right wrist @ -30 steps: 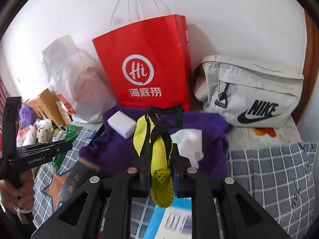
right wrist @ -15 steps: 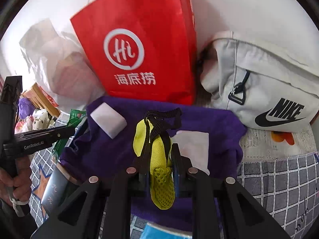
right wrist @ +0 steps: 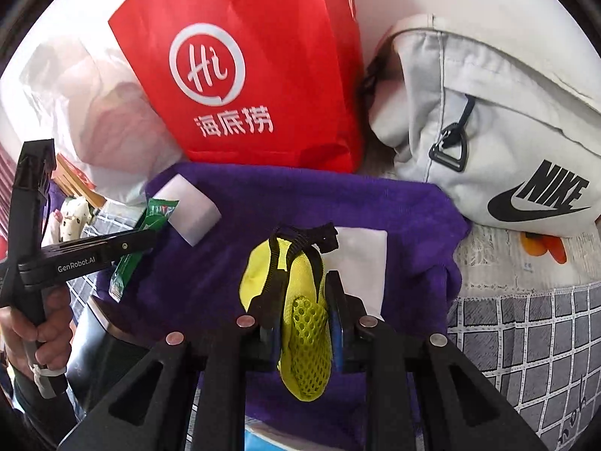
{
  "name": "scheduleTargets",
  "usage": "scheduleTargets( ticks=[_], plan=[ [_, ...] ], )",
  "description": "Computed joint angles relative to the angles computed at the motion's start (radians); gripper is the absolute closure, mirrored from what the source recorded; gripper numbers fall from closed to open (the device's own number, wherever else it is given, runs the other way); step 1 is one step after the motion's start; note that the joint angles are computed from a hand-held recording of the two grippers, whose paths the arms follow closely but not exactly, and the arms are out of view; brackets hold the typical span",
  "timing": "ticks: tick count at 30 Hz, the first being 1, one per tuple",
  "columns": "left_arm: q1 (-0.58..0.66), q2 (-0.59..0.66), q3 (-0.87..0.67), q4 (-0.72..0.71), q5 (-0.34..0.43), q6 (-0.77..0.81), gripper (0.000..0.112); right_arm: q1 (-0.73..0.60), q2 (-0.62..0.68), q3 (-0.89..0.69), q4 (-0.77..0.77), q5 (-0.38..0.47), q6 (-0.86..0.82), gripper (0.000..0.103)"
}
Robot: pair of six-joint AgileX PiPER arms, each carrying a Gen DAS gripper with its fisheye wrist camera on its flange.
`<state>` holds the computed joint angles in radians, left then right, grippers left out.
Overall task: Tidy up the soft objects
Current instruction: 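Open the left tool to drop the packet while the right tool releases the yellow bag onto the towel, then move the right tool to the black watch strap while the left tool moves past the green tin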
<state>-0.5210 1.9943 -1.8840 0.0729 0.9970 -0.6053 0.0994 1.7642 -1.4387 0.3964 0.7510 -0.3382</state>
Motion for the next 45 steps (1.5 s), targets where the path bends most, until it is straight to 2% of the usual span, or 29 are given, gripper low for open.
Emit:
scheduleTargets(
  ticks=[1, 8, 10, 12, 14, 15, 20, 23, 26, 30, 38, 40, 41, 42, 45],
  plan=[
    [-0.001, 0.014, -0.023, 0.0, 0.026, 0.0, 0.087, 0.0, 0.002, -0.003, -0.006, 0.002, 0.003, 0.08],
    [0.018, 0.019, -0.016, -0.028, 0.014, 0.013, 0.081, -0.01, 0.009, -0.011, -0.034, 0.005, 0.025, 0.075],
    [0.031, 0.023, -0.024, -0.055, 0.025, 0.032, 0.079, 0.003, 0.007, -0.012, -0.095, -0.003, 0.066, 0.07],
    [0.029, 0.012, -0.013, -0.049, 0.02, 0.027, 0.076, 0.01, -0.003, -0.004, -0.131, -0.019, 0.082, 0.058],
    [0.027, -0.001, -0.012, -0.024, 0.033, 0.015, 0.065, 0.006, -0.017, 0.003, -0.121, -0.025, 0.066, 0.051],
    [0.02, -0.007, -0.01, -0.006, 0.034, 0.005, 0.064, 0.003, -0.028, 0.009, -0.111, -0.03, 0.056, 0.05],
    [-0.003, -0.029, -0.018, 0.038, 0.055, -0.014, 0.064, 0.011, -0.073, 0.034, -0.135, -0.053, 0.072, 0.05],
    [-0.021, -0.049, -0.035, 0.086, 0.09, -0.024, 0.064, 0.04, -0.104, 0.049, -0.247, -0.077, 0.179, 0.05],
    [-0.04, -0.092, -0.015, 0.128, 0.112, -0.045, 0.064, 0.045, -0.165, 0.093, -0.252, -0.101, 0.209, 0.05],
    [-0.068, -0.165, 0.035, 0.179, 0.122, -0.076, 0.064, 0.011, -0.256, 0.178, -0.117, -0.087, 0.138, 0.05],
    [-0.15, -0.355, 0.204, 0.234, 0.134, -0.169, 0.064, 0.056, -0.449, 0.371, -0.174, -0.045, 0.249, 0.05],
    [-0.179, -0.409, 0.261, 0.232, 0.131, -0.195, 0.064, 0.11, -0.513, 0.432, -0.273, -0.036, 0.338, 0.047],
    [-0.194, -0.425, 0.278, 0.235, 0.133, -0.206, 0.064, 0.132, -0.543, 0.462, -0.305, -0.038, 0.369, 0.04],
    [-0.217, -0.442, 0.298, 0.245, 0.138, -0.22, 0.064, 0.152, -0.58, 0.497, -0.319, -0.04, 0.389, 0.036],
    [-0.295, -0.494, 0.362, 0.289, 0.169, -0.268, 0.064, 0.175, -0.668, 0.568, -0.275, -0.012, 0.365, 0.036]
  ],
)
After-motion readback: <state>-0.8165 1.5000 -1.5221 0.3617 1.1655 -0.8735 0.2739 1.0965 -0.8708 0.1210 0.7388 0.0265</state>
